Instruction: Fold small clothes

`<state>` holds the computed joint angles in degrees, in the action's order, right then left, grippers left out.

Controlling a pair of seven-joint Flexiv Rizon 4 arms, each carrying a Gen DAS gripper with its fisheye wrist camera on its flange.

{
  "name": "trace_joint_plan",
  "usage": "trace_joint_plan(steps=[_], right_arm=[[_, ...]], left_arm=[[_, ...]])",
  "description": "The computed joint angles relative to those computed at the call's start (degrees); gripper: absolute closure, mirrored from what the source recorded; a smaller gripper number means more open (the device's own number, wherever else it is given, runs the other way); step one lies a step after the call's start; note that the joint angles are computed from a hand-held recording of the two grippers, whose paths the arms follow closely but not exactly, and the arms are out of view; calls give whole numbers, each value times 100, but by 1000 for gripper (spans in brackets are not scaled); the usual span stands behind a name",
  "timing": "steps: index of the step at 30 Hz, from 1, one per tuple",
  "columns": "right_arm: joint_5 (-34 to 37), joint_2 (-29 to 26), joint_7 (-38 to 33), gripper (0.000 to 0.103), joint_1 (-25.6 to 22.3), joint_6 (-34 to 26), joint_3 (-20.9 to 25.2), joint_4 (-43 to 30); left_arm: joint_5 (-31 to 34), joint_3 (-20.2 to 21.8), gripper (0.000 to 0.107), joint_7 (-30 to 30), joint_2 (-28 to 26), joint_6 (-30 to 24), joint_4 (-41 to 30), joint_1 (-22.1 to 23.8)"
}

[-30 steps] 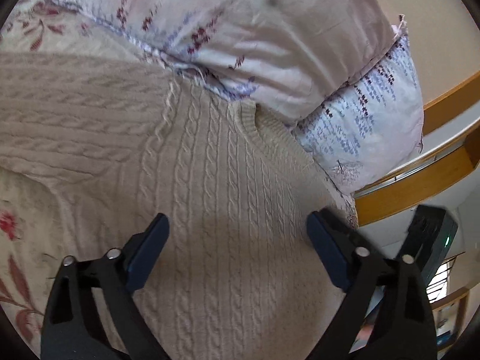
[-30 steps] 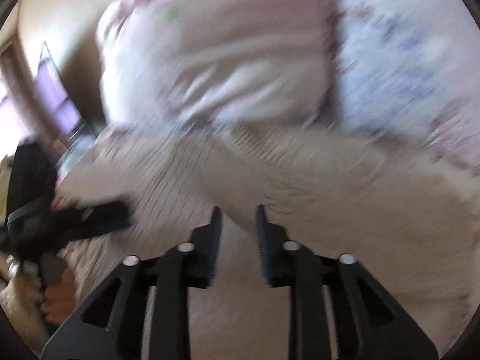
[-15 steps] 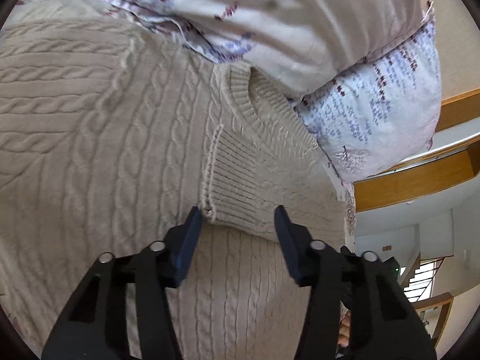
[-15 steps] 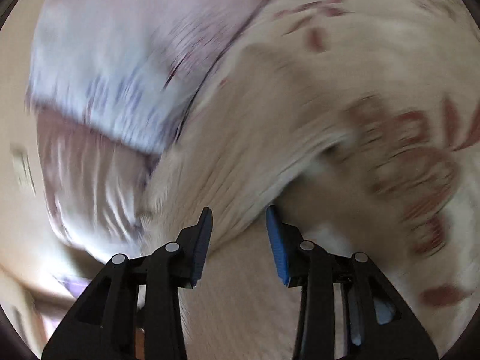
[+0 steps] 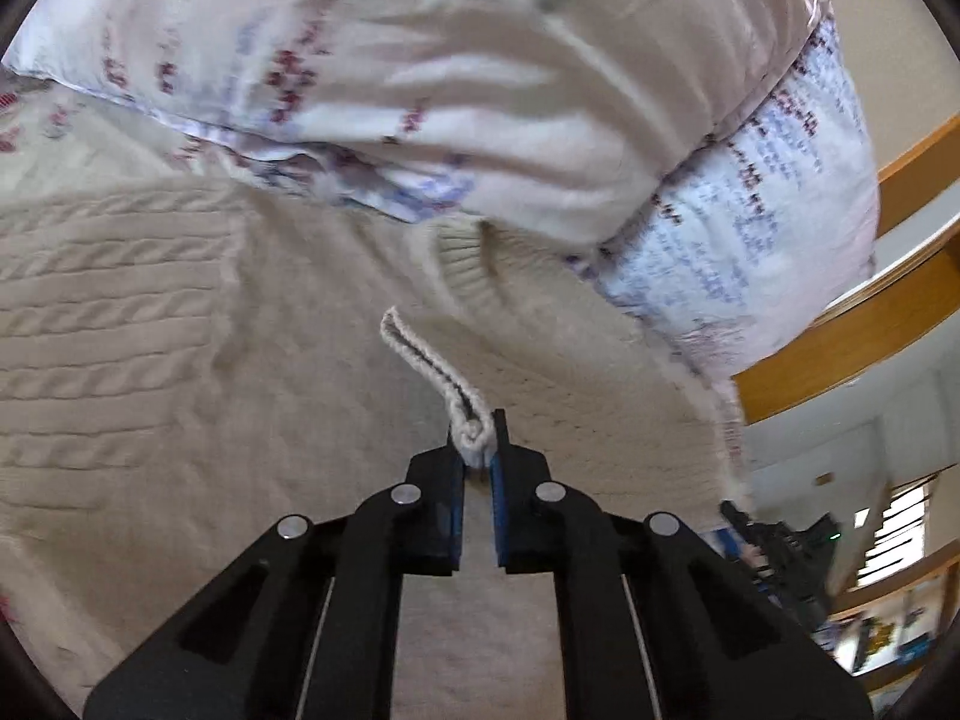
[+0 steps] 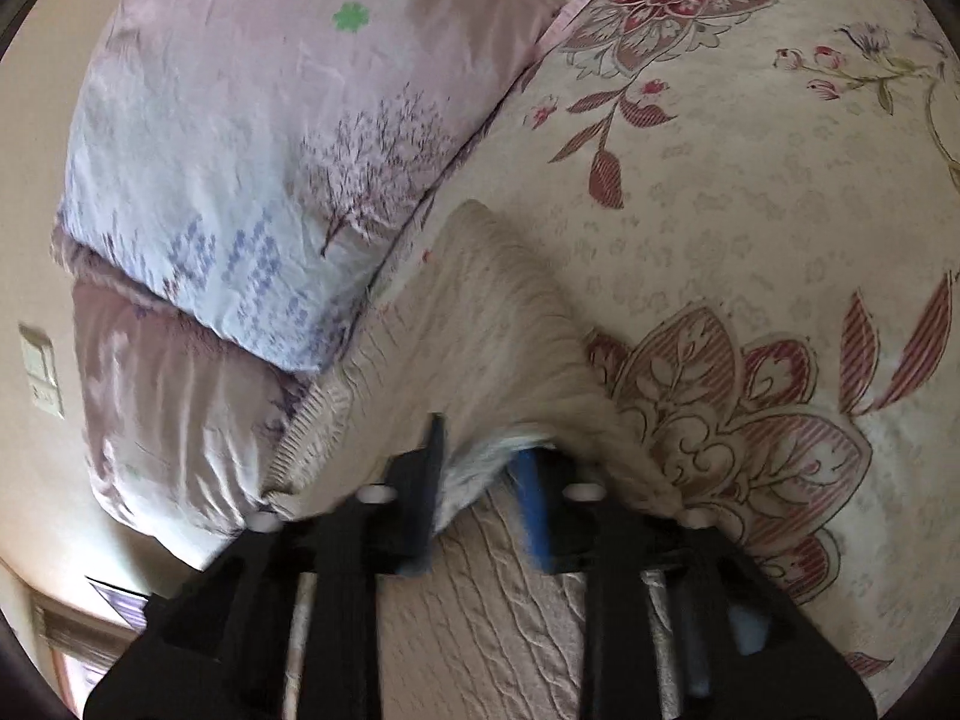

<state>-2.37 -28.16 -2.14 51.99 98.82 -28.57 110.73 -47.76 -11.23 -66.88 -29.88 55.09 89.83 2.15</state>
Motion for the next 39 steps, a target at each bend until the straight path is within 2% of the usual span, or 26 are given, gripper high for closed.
trace_joint_plan(steps=[3,7,8,10,11,13,15,17,19,22,25,28,35,36,39], right_arm=[[-233,-8,141,94,532,-429,-590,58],[-833,142,323,93,803,-1162,-864,84],[-1048,243,328,93,884,-1503,-922,67],[-1436,428,436,76,1067,-2060,-1057,55],[-1714,521,560,69,1246,-2240,-1232,98],[-2264,646,869,46,1565,-2178,-1608,280],[-2934,765,1228,39,1983,-2111,-2112,474],[-3478,798,1468,38,2208,-1774,-2458,628],[-3673,744,1506,33,2076,-1359,-2379,637],[-3670,494,1355,33,1430,-621,-1718,461],[-3448,265,1033,33,1065,-308,-1232,275],[-3210,73,793,33,845,84,-929,164],[-2723,-70,329,33,1056,235,-983,155],[-2645,-76,269,33,1077,252,-988,163],[-2441,-87,95,33,1024,240,-860,132]], left_arm=[[371,191,100,-225,-21,-167,1,-47],[697,260,98,-310,-49,-106,-4,-94],[803,286,95,-338,-44,-108,-25,-112],[932,314,92,-374,1,-81,-3,-116],[928,314,86,-371,74,-36,78,-94],[715,223,74,-144,276,73,345,40],[134,77,62,354,607,205,803,259],[-614,55,59,917,966,268,1251,442],[-1142,226,57,1218,1266,429,1628,474],[-1746,577,58,1319,1586,747,2088,428],[-2136,897,59,1121,1699,1059,2336,458],[-2439,1035,62,936,1647,1396,2389,513],[-2799,1046,69,23,1321,1466,2220,777],[-2940,999,73,37,1292,1504,2197,789],[-3305,936,76,-41,1179,1651,2093,800]])
